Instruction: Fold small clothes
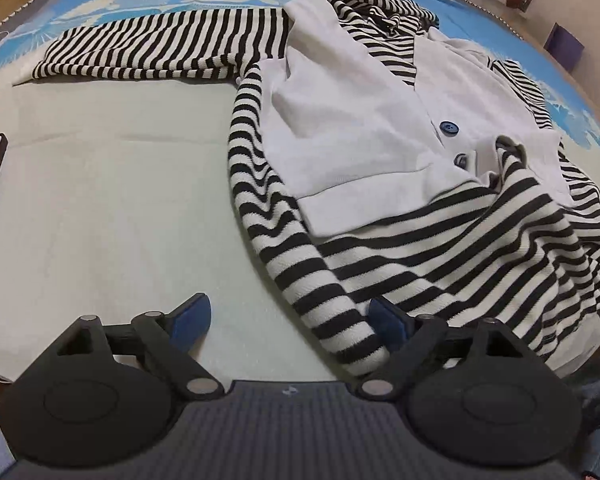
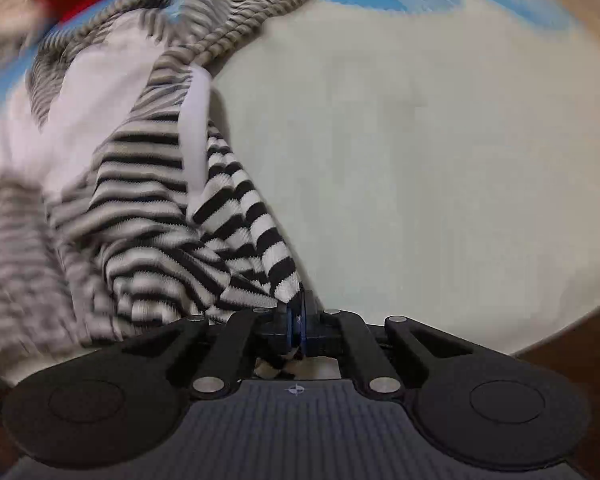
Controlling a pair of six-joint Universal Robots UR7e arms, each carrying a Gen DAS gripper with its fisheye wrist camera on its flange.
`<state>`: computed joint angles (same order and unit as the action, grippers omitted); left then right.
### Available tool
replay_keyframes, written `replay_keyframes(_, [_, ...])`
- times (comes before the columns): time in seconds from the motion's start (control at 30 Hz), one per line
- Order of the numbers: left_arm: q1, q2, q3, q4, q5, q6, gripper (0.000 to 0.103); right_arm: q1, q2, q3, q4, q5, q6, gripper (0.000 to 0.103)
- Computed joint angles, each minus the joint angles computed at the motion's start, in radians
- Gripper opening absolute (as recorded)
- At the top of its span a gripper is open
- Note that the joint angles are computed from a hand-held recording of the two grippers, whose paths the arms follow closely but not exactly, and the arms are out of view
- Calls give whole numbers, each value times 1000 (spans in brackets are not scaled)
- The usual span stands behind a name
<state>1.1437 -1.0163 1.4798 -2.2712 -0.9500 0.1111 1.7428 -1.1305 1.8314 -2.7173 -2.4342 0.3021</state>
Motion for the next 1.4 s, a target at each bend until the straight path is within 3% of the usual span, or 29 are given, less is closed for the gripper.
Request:
replay_keyframes(0.17, [18, -6, -40, 98, -177, -78, 89, 35, 50, -54, 53, -64, -75, 10])
replay_keyframes(0.23, [7, -3, -16, 74, -169, -66, 88, 19, 45, -39, 11, -38, -59, 32])
replay_keyframes(0.27, [-6, 0, 4, 42, -147, -31, 84, 4, 42, -21, -53, -4, -59, 48])
replay_keyframes(0.3, [-16, 1, 18, 19, -137, 15, 46, -6, 37, -5, -106, 25, -73, 58])
replay_keyframes(0.33, [-25, 5, 14, 34, -133, 27, 8, -2, 46, -7, -123, 20, -92, 58])
replay_keyframes(0.4, [-34, 6, -24, 92, -142, -31, 8, 15, 53, -27, -65, 12, -118, 6])
replay_keyframes(0.43, [-45, -4, -30, 89, -132, -19, 7, 18, 37, -34, -22, 51, -83, 6])
replay_keyframes(0.6, [-85, -95, -89, 104, -154, 8, 8, 65, -64, -20, 13, 209, 8, 5])
replay_keyframes(0.73, [-69, -77, -122, 134, -164, -6, 10, 64, -80, -7, -9, 223, 51, 5])
replay_keyframes(0.8, [-40, -35, -114, 137, -141, -25, 22, 33, -37, -24, 21, 167, 99, 7])
replay_keyframes(0.83, [-31, -8, -117, 163, -92, -59, 35, 20, -7, -39, 51, 116, 129, 8])
replay_keyframes(0.87, [-27, 16, -116, 198, -28, -112, 38, 8, 17, -40, 54, 76, 139, 13])
replay_keyframes(0.93, [-10, 21, -86, 185, -7, -144, 47, 19, 27, -32, 1, 59, 71, 17])
replay_keyframes(1.0, [-3, -12, -33, 89, -45, -126, 73, 34, 12, -23, 14, 45, 61, 48])
replay_keyframes(1.03, [-5, -22, -21, 75, -40, -140, 85, 41, 4, -18, 19, 22, 60, 52])
replay_keyframes(1.13, [4, -38, -36, 97, -76, -193, 85, 58, 0, -12, -31, -41, 32, 53])
replay_keyframes(1.17, [7, -34, -59, 132, -111, -221, 84, 68, 3, 1, -78, -47, 10, 53])
replay_keyframes(1.23, [6, -38, -82, 190, -160, -233, 84, 90, 30, -3, -174, -20, -115, 53])
replay_keyframes(1.33, [-15, -52, -86, 250, -208, -225, 84, 127, 88, -33, -245, 64, -338, 54])
replay_keyframes(1.4, [-19, -50, -83, 231, -265, -222, 84, 137, 121, -47, -291, 177, -507, 65])
